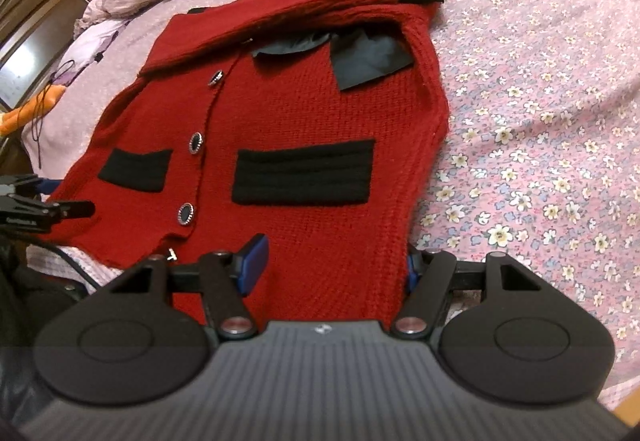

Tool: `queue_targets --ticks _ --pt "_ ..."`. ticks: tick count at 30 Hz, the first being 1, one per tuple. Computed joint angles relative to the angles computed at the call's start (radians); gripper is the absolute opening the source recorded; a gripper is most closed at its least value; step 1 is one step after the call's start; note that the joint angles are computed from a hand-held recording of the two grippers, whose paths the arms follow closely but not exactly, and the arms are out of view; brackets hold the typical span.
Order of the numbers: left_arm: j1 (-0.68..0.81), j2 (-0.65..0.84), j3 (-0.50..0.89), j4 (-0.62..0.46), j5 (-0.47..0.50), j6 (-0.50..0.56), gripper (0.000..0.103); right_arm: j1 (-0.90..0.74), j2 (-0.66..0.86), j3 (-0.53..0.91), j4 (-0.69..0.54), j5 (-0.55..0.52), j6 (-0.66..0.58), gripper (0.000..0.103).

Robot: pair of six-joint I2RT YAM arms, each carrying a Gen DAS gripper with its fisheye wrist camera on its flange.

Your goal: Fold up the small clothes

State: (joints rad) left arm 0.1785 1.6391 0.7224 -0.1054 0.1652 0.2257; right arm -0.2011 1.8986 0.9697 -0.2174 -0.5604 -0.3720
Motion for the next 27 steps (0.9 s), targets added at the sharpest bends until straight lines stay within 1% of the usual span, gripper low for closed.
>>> queue_targets --ticks 3,8,10,11,12,13,14,15,16,17,18,19,20,22,23,24,27 --pt "-0.02 0.008 0.002 0.0 -0.016 0.036 0.08 0.003 -0.002 -0.008 0.009 -0.004 -0.006 0.065" --pt "-0.005 0.006 0.003 -0.024 0.001 0.089 0.078 0.001 -0.005 -0.023 0.019 -0.013 -0.034 0.065" --pt "0.002 0.018 0.02 -0.042 0.009 0.09 0.078 0.0 -0.004 -0.024 0.021 -0.016 -0.035 0.065" --pt "-0.001 0.028 0.03 -0.047 0.007 0.085 0.078 0.0 -0.003 -0.023 0.022 -0.018 -0.033 0.06" --pt "-0.002 0.036 0.038 -0.05 0.009 0.082 0.077 -0.001 0.0 -0.022 0.025 -0.017 -0.028 0.05" --pt "-0.002 0.042 0.042 -0.045 0.007 0.075 0.073 -0.001 0.002 -0.023 0.033 -0.012 -0.013 0.044" --pt "-0.005 0.048 0.044 -0.038 0.002 0.068 0.07 -0.006 0.006 -0.023 0.041 -0.014 0.007 0.029" --pt "-0.005 0.054 0.048 -0.032 0.0 0.061 0.062 -0.014 0.013 -0.018 0.043 -0.023 0.025 0.019" --pt "-0.002 0.059 0.051 -0.032 0.002 0.051 0.056 -0.024 0.023 -0.011 0.042 -0.036 0.044 0.016" --pt "0.002 0.063 0.057 -0.036 0.009 0.039 0.054 -0.032 0.027 -0.007 0.042 -0.047 0.054 0.014" --pt "0.008 0.064 0.061 -0.04 0.016 0.031 0.05 -0.04 0.028 -0.005 0.042 -0.059 0.059 0.012" --pt "0.011 0.063 0.062 -0.041 0.018 0.021 0.045 -0.045 0.027 -0.005 0.043 -0.07 0.059 0.011" --pt "0.014 0.058 0.06 -0.043 0.021 0.016 0.043 -0.05 0.022 -0.006 0.044 -0.085 0.058 0.011" --pt "0.025 0.051 0.059 -0.049 0.038 0.002 0.03 -0.056 0.013 -0.007 0.046 -0.118 0.061 0.011" --pt "0.034 0.047 0.063 -0.059 0.052 -0.007 0.026 -0.058 0.008 -0.007 0.049 -0.134 0.063 0.01" --pt "0.045 0.044 0.07 -0.068 0.068 -0.016 0.021 -0.059 0.002 -0.008 0.053 -0.154 0.065 0.01" --pt "0.082 0.042 0.106 -0.108 0.141 -0.043 0.017 -0.058 -0.011 -0.004 0.069 -0.204 0.078 0.01"
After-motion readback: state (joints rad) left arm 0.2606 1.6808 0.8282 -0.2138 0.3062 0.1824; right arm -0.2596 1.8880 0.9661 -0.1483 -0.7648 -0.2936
